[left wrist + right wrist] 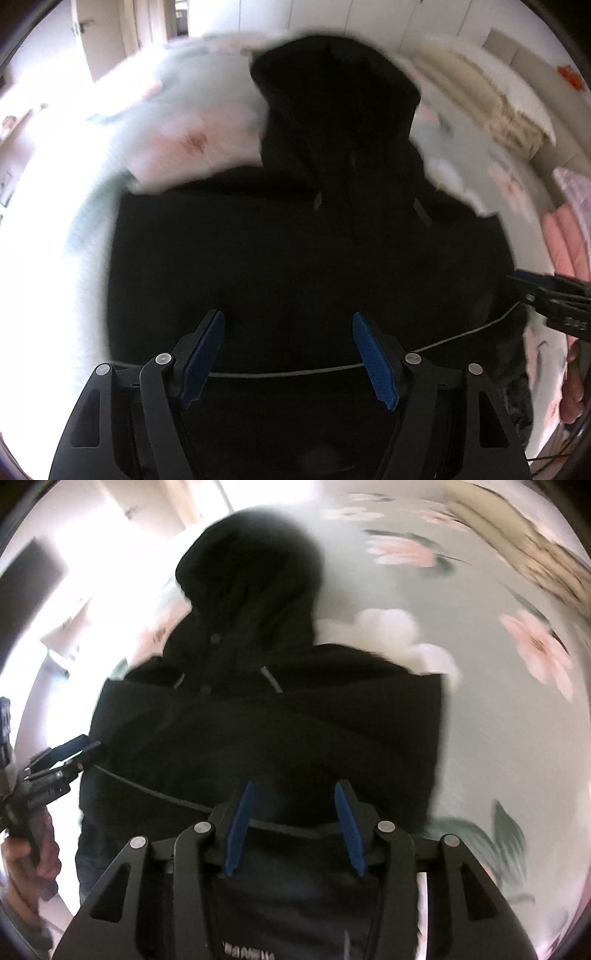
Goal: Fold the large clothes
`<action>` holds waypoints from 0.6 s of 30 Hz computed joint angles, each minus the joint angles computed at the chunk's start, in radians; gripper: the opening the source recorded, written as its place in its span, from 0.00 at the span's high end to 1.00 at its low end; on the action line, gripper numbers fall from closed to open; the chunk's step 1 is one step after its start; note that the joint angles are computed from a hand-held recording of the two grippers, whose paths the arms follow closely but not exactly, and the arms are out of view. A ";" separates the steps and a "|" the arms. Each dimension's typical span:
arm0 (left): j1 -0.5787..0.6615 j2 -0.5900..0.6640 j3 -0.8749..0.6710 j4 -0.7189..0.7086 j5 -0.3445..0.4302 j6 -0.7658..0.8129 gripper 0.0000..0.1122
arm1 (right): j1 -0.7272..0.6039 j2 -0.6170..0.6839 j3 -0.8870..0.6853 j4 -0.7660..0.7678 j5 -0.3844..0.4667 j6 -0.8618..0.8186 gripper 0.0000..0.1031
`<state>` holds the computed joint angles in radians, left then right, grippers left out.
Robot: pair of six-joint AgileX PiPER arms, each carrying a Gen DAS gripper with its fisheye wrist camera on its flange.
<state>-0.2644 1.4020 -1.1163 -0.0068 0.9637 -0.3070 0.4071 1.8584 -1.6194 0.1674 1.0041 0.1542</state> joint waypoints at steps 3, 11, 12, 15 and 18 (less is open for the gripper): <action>-0.013 0.052 0.085 0.037 -0.080 -0.019 0.34 | 0.051 0.142 -0.063 -0.122 0.018 0.084 0.59; 0.031 -0.111 0.089 -0.084 -0.009 0.092 0.37 | 0.040 0.106 -0.063 -0.047 0.038 0.035 0.58; 0.041 -0.145 0.091 -0.110 0.002 0.106 0.37 | 0.040 0.066 -0.038 -0.017 0.031 0.012 0.58; 0.053 -0.234 0.124 -0.163 0.039 0.127 0.36 | 0.097 -0.035 0.028 -0.042 0.052 0.005 0.58; 0.022 -0.201 0.157 -0.130 0.011 0.079 0.36 | 0.155 -0.057 0.101 -0.096 0.056 0.018 0.58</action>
<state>-0.2427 1.2014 -0.9590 -0.1372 0.9745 -0.2284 0.5619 1.8018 -1.5180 0.0716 1.0602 0.1718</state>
